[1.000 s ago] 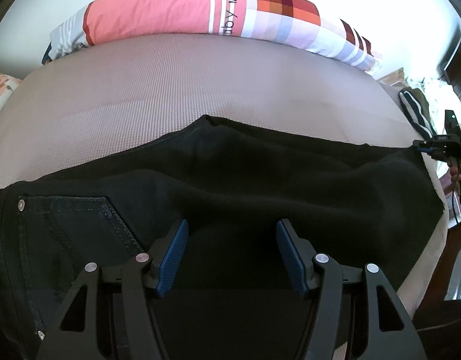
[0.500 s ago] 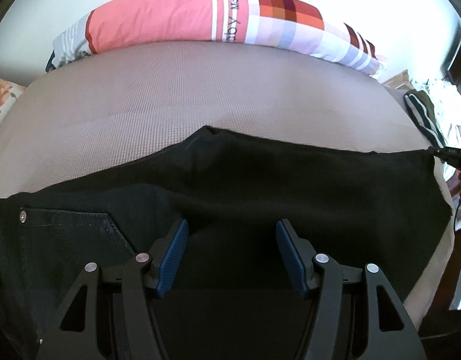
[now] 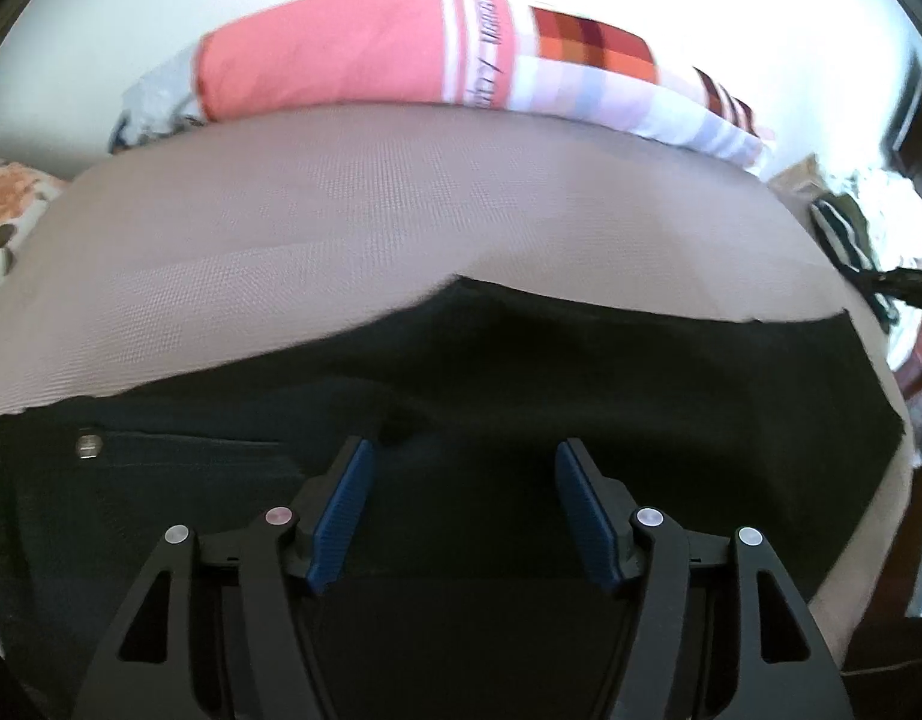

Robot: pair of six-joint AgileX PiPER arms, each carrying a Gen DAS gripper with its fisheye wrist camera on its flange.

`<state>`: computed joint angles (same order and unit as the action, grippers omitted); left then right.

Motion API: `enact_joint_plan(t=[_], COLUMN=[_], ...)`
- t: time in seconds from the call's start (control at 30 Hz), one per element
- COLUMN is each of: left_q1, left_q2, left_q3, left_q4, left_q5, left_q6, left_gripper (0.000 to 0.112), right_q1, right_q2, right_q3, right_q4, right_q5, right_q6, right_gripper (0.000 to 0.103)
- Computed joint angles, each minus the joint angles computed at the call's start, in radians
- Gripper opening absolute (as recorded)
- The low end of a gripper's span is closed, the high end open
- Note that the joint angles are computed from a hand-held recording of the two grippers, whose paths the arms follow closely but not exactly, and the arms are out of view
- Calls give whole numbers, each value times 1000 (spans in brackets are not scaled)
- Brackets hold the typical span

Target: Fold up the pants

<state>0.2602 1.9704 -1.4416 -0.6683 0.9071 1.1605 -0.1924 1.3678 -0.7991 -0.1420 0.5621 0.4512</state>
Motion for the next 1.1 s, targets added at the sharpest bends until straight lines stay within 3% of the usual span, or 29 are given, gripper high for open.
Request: enact_joint_plan(t=[0.1, 0.23, 0.33, 0.43, 0.53, 0.67, 0.73, 0.8, 0.83, 0.93, 0.97, 1.1], left_q1=[40, 97, 137, 176, 209, 222, 226, 225, 226, 230, 230, 226], left_q2=[19, 50, 68, 88, 109, 106, 102, 98, 96, 93, 90, 81], left_q3=[-33, -90, -119, -148, -181, -167, -158, -147, -144, -131, -124, -102], left_q4=[6, 26, 34, 39, 18, 2, -4, -8, -11, -21, -25, -32], left_q5=[-3, 3, 8, 10, 55, 52, 48, 40, 38, 31, 27, 2], left_q6=[-16, -59, -66, -71, -58, -19, 0, 20, 27, 51, 58, 83], left_gripper=[65, 65, 65, 65, 64, 65, 65, 65, 65, 65, 65, 66], right_q1=[156, 333, 428, 478, 532, 568, 583, 586, 590, 605, 611, 624], right_q2=[73, 287, 495, 653, 803, 982, 1020, 1078, 1090, 1085, 1075, 1147], right_q3=[-90, -278, -512, -721, -930, -1193, -1243, -1330, -1353, -1366, -1353, -1444], right_q4=[148, 415, 561, 615, 625, 641, 619, 644, 647, 606, 571, 505], right_q5=[-12, -23, 53, 155, 251, 403, 416, 464, 464, 429, 397, 409], right_q6=[-116, -357, -514, -586, -610, -622, -616, -620, -609, -591, -560, -474], right_gripper=[29, 29, 29, 29, 29, 29, 29, 21, 12, 6, 6, 5])
